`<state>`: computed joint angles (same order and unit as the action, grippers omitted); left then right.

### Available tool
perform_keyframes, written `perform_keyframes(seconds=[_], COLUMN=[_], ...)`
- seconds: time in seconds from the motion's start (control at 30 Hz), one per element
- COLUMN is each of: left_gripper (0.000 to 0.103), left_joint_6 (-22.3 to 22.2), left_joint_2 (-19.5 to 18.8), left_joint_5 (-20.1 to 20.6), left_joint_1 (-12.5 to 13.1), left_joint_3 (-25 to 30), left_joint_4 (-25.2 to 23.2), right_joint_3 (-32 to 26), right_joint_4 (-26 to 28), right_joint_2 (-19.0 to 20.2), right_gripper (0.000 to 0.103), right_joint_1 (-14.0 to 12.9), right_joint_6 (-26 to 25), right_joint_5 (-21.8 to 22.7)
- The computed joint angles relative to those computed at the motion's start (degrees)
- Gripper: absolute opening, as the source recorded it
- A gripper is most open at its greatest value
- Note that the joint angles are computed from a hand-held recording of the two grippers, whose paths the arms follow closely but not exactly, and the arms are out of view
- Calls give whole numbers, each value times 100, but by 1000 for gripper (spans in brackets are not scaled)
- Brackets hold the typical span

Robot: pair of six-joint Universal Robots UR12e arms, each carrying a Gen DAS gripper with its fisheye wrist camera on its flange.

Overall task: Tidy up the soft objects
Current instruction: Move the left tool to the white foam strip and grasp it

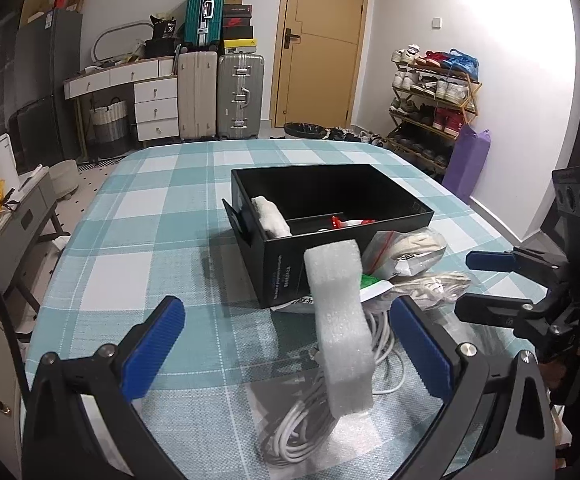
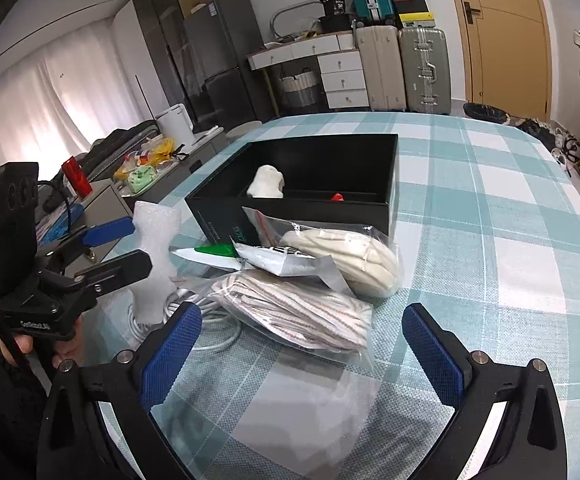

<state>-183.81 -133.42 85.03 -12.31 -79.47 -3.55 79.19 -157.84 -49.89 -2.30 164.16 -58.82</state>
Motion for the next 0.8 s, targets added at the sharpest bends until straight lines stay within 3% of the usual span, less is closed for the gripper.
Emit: perform_keyframes(seconds=[0.47,0.67,0.77,0.8], left_gripper=[103,102,94,87], left_joint_6=[126,162,188,217], left_joint_2=[-15,-24,-20,-18], left_joint_5=[-100,-170,-293,-350], left_joint_1=[1,10,25,30], left_joint_3=[33,46,44,43], left_joint_4=[-190,-263,-293,-308], right_joint_3=[-8,-6,6,6], right_joint_4=[47,10,-55,-67], right_joint_2=[38,54,60,64], right_gripper=[78,74,74,74], right_joint_1=[114,163,192,199], right_joint_6=[-579,-757,-819,-841], right_joint_5=[-214,-462,-608,-646])
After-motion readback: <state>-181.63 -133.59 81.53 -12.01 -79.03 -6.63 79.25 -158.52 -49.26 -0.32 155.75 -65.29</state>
